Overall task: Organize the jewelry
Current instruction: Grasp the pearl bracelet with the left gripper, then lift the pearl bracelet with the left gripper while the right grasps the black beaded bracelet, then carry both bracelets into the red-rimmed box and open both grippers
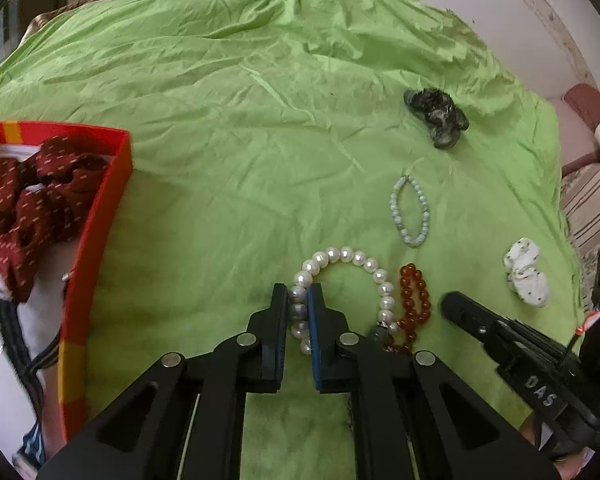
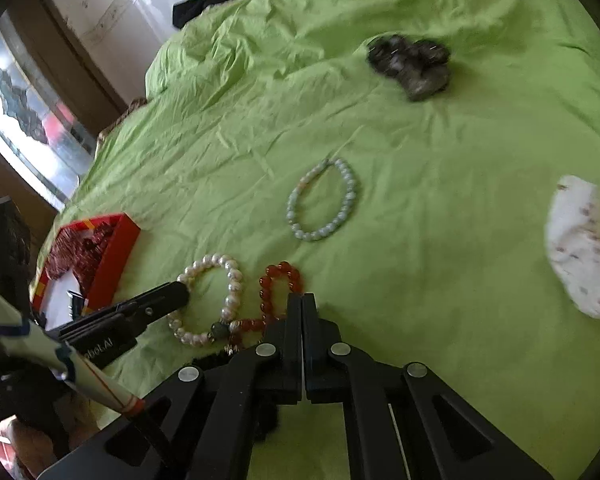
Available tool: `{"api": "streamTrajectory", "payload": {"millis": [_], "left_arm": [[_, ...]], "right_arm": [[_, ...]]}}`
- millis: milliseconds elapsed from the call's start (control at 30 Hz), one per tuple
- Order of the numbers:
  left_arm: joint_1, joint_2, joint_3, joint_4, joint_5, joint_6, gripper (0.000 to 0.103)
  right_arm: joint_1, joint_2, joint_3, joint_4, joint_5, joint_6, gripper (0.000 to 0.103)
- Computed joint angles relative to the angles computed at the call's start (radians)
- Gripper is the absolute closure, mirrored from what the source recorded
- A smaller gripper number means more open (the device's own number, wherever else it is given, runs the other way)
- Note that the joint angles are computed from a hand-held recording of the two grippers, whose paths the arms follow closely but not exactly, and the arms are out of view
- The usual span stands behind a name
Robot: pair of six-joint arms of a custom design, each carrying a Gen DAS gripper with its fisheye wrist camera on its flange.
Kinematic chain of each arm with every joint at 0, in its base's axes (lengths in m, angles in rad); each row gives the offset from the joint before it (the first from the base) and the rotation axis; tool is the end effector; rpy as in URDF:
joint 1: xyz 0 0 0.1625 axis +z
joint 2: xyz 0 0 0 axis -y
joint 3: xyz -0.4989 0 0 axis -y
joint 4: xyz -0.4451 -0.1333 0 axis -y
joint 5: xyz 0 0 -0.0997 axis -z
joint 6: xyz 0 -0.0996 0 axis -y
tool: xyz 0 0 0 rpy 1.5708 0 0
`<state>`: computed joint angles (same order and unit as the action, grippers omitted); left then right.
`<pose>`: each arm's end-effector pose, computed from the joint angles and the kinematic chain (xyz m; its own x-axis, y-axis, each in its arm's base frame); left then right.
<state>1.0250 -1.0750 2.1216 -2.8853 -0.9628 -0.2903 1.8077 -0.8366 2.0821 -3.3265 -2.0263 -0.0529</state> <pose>-0.1374 -0.5927 0.1635 -0.8907 0.0485 -0.4520 0.2564 0.8747 -0.4113 0.2295 -0.5692 0.0817 -0.9113 -0.0468 0.4092 -0.2533 0.8470 -0.4674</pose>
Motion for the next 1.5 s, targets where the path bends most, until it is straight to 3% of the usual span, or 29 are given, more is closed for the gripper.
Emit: {"api": "streamTrajectory", "payload": {"millis": [133, 267, 333, 367, 400, 433, 567, 700, 733, 767, 800, 867, 1000, 1300, 1500], "left_arm": [[-0.015, -0.043, 0.026, 0.005, -0.019, -0.030, 0.094], [-0.054, -0.090, 0.073, -0.003, 0.031, -0.037, 0.094], [-0.068, -0.115, 0.098, 0.001, 0.062, -0.041, 0.094], [-0.069, -0.122, 0.104, 0.007, 0.070, -0.047, 0.094], [-0.066, -0.130, 0.111, 0.016, 0.074, -0.053, 0.094], [-0.057, -0.134, 0.115, 0.025, 0.072, -0.059, 0.094], [-0.007, -0.129, 0.101, 0.064, 0.035, -0.088, 0.094], [0.001, -0.109, 0.099, 0.037, 0.027, -0.051, 0.093], [0.003, -0.104, 0.098, 0.033, 0.026, -0.047, 0.093], [0.003, -0.100, 0.098, 0.027, 0.025, -0.042, 0.093], [0.003, -0.097, 0.100, 0.018, 0.026, -0.034, 0.093], [0.002, -0.093, 0.102, 0.008, 0.030, -0.025, 0.093], [-0.005, -0.091, 0.102, 0.011, 0.041, -0.007, 0.093], [-0.058, -0.168, 0.153, 0.034, 0.006, -0.044, 0.094], [-0.132, -0.266, 0.207, 0.042, -0.009, -0.054, 0.094]], "right_arm": [[0.018, -0.048, 0.045, -0.045, -0.026, 0.003, 0.102], [0.035, -0.078, 0.076, -0.050, -0.033, -0.003, 0.101], [0.032, -0.092, 0.096, -0.029, 0.025, -0.003, 0.087], [0.033, -0.090, 0.103, -0.025, 0.043, -0.012, 0.063], [0.041, -0.083, 0.112, -0.045, 0.044, -0.033, 0.052], [0.054, -0.069, 0.120, -0.078, 0.035, -0.067, 0.051], [0.102, -0.017, 0.111, -0.100, 0.023, -0.180, 0.052], [0.133, 0.049, 0.070, -0.094, -0.044, -0.270, 0.053], [0.134, 0.064, 0.062, -0.097, -0.059, -0.280, 0.057], [0.134, 0.076, 0.054, -0.091, -0.078, -0.285, 0.071], [0.134, 0.086, 0.045, -0.077, -0.097, -0.283, 0.082], [0.128, 0.097, 0.039, -0.068, -0.124, -0.277, 0.092], [0.114, 0.071, 0.057, -0.094, -0.158, -0.216, 0.094], [0.103, -0.080, 0.193, -0.184, -0.317, -0.073, 0.095], [0.133, -0.161, 0.277, -0.222, -0.342, -0.028, 0.095]]}}
